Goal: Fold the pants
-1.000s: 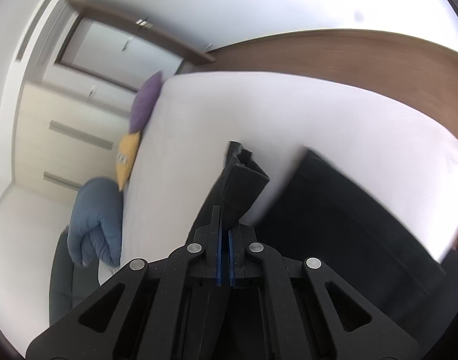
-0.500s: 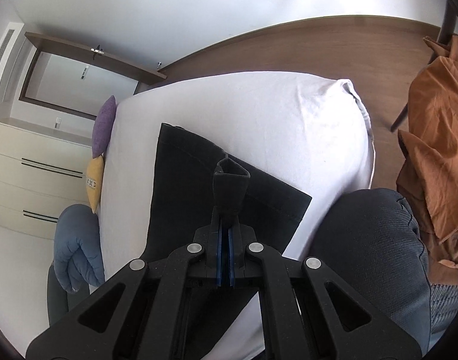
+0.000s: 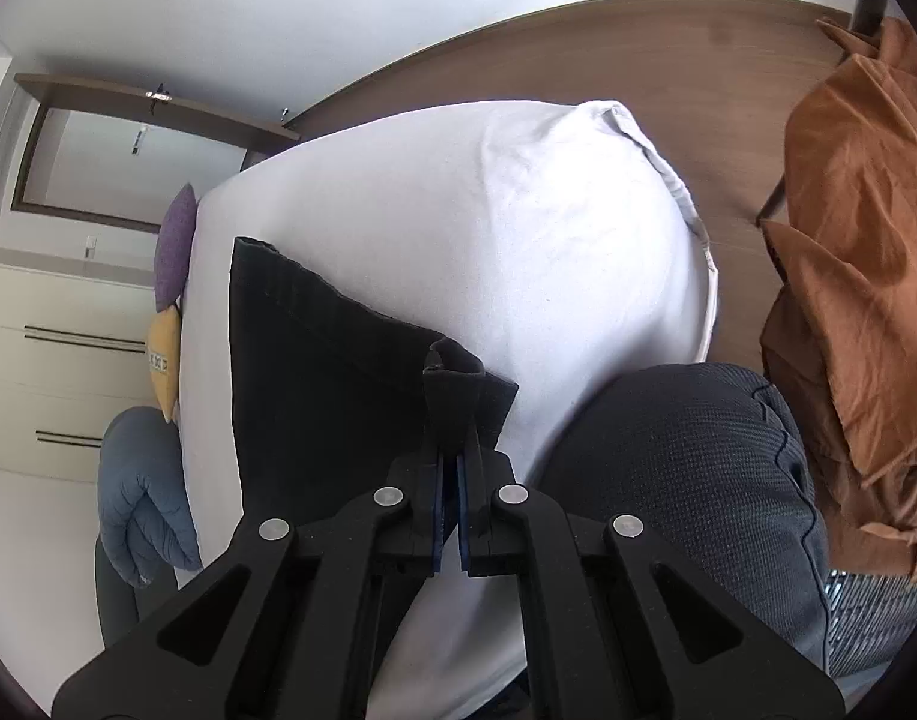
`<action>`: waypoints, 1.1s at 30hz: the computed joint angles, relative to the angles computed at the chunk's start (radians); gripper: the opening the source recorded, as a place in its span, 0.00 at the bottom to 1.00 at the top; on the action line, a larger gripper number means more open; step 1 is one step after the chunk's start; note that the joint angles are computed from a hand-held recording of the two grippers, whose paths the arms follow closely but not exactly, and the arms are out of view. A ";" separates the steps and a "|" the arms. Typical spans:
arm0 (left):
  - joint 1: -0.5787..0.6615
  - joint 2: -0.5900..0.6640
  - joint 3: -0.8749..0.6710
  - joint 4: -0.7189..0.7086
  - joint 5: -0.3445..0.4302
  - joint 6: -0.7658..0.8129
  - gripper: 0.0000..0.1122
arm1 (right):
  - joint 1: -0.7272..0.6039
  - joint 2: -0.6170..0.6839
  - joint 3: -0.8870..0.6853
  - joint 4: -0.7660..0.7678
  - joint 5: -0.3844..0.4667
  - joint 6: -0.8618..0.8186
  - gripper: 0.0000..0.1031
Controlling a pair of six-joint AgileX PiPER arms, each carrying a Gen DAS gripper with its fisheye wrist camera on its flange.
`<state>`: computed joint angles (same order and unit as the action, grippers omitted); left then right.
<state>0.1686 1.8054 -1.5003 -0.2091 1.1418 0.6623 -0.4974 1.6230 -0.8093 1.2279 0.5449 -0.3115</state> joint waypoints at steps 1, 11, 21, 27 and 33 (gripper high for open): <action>-0.001 -0.004 0.004 -0.002 -0.005 0.004 0.49 | -0.024 0.007 -0.007 0.015 0.037 -0.022 0.04; -0.055 -0.162 0.092 -0.019 -0.047 -0.063 0.54 | -0.167 -0.109 -0.146 -0.366 0.102 0.214 0.29; -0.303 -0.115 0.063 -0.077 -0.067 -0.133 0.54 | 0.317 0.171 -0.613 -0.344 0.341 0.157 0.29; -0.292 -0.148 0.192 -0.036 -0.080 -0.086 0.54 | 0.368 0.366 -0.796 -0.473 0.396 0.271 0.24; -0.290 -0.211 0.298 0.014 -0.122 -0.047 0.52 | 0.271 0.214 -0.688 -0.544 0.383 0.354 0.30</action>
